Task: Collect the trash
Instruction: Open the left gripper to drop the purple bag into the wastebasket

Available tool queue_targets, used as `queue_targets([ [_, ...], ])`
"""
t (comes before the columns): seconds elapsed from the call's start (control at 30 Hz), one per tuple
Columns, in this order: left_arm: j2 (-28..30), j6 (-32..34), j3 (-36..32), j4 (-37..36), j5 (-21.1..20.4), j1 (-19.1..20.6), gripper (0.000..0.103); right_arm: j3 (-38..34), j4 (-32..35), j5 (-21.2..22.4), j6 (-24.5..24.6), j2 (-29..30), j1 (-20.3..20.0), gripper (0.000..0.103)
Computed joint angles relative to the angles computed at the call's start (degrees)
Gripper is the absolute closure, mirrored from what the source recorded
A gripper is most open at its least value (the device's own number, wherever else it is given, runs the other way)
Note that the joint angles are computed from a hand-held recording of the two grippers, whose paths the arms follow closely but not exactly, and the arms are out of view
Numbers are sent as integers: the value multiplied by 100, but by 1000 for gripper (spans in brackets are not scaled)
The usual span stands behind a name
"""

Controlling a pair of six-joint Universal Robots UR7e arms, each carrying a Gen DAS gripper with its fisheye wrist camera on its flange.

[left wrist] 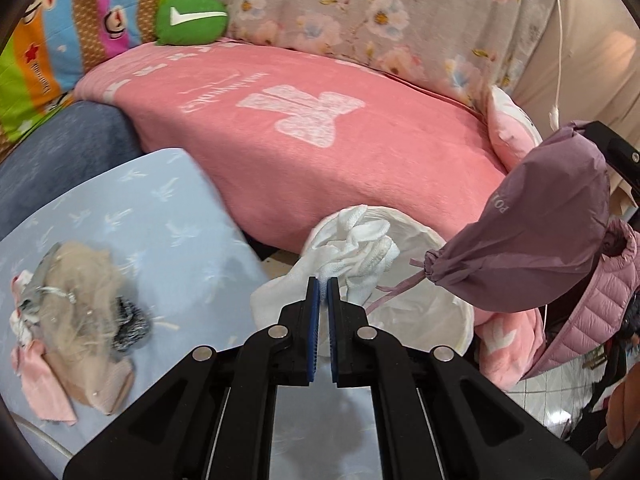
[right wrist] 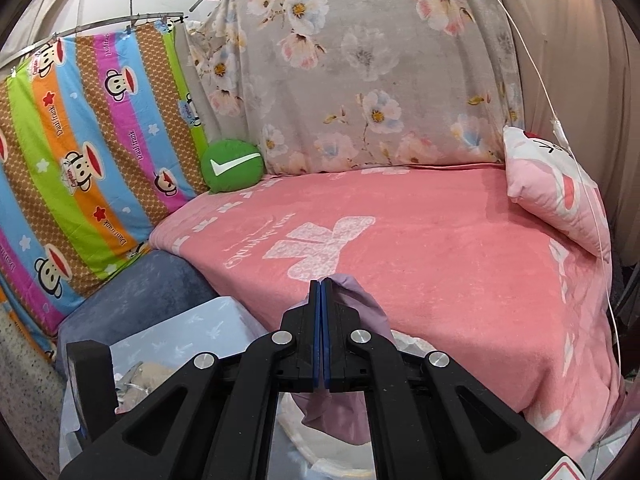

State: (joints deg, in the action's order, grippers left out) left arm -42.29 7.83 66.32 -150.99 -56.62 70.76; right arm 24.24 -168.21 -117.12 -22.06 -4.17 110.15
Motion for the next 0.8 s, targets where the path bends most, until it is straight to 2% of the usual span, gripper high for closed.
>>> queue_targets([
  [0.2,290,127,-320,210,-161,-59,96,-219,114,-119,-25,109,-111,100],
  [0.23,325,147,-375,274,-180,-58,90,-201,130,-124,-9,99,-124,97],
  [0.3,371,144,-419,277,-114,-67,70,-188,155,-129,6,93,-149,92],
  [0.33,380,149,-402,196,-62,-77,51,-207,161,-144,6,105,-158,86],
  [0.37,377,182,-348,32,4,-89,40,-195,159,-143,5,102,-165,80],
  [0.43,338,268,-223,-210,70,-109,38,-96,87,-144,-8,70,-166,73],
  [0.67,251,220,-52,-428,383,-122,38,198,40,-118,5,1,-116,61],
  [0.8,82,167,194,-629,512,-97,38,406,61,-91,28,-24,-64,58],
])
